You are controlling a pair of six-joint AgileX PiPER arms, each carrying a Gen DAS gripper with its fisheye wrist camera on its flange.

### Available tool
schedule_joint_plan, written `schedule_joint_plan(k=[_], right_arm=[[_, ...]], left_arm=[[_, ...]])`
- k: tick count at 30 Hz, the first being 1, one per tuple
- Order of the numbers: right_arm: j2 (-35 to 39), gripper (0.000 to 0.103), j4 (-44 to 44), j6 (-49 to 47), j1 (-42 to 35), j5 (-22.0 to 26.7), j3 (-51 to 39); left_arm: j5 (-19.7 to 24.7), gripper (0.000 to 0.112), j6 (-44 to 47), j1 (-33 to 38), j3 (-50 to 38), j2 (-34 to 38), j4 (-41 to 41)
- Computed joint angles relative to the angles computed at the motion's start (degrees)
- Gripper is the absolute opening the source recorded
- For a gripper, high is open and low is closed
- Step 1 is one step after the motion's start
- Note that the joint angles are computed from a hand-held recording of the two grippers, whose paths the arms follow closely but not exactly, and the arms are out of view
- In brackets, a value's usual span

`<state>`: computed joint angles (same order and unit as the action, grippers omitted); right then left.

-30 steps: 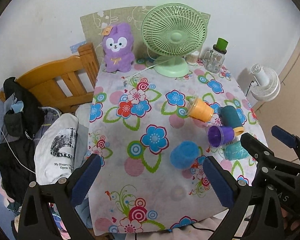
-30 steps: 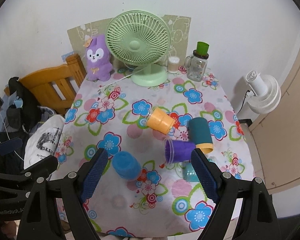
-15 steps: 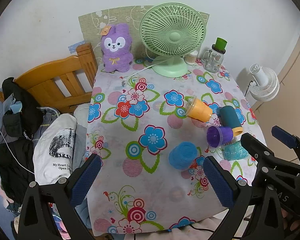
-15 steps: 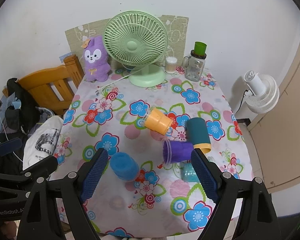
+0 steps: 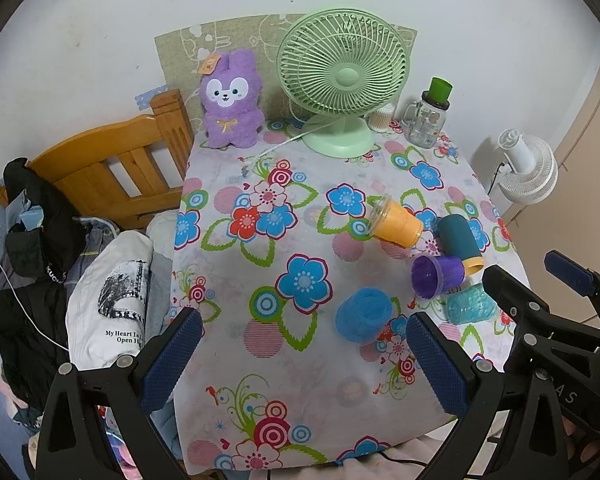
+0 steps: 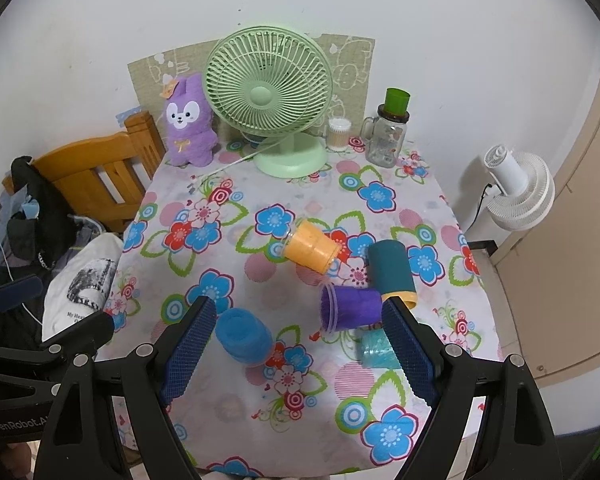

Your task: Flip cup upside down

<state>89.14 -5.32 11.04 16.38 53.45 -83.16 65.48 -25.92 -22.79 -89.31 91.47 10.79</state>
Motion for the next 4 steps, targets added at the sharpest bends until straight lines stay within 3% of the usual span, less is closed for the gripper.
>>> schedule_joint_plan(k=[4], right_arm=[[0.2, 0.087, -1.0, 1.2, 0.7, 0.7, -0.4]], left_arm=[[0.1, 0.103, 0.6, 0.1, -0.8, 0.8, -0.7]])
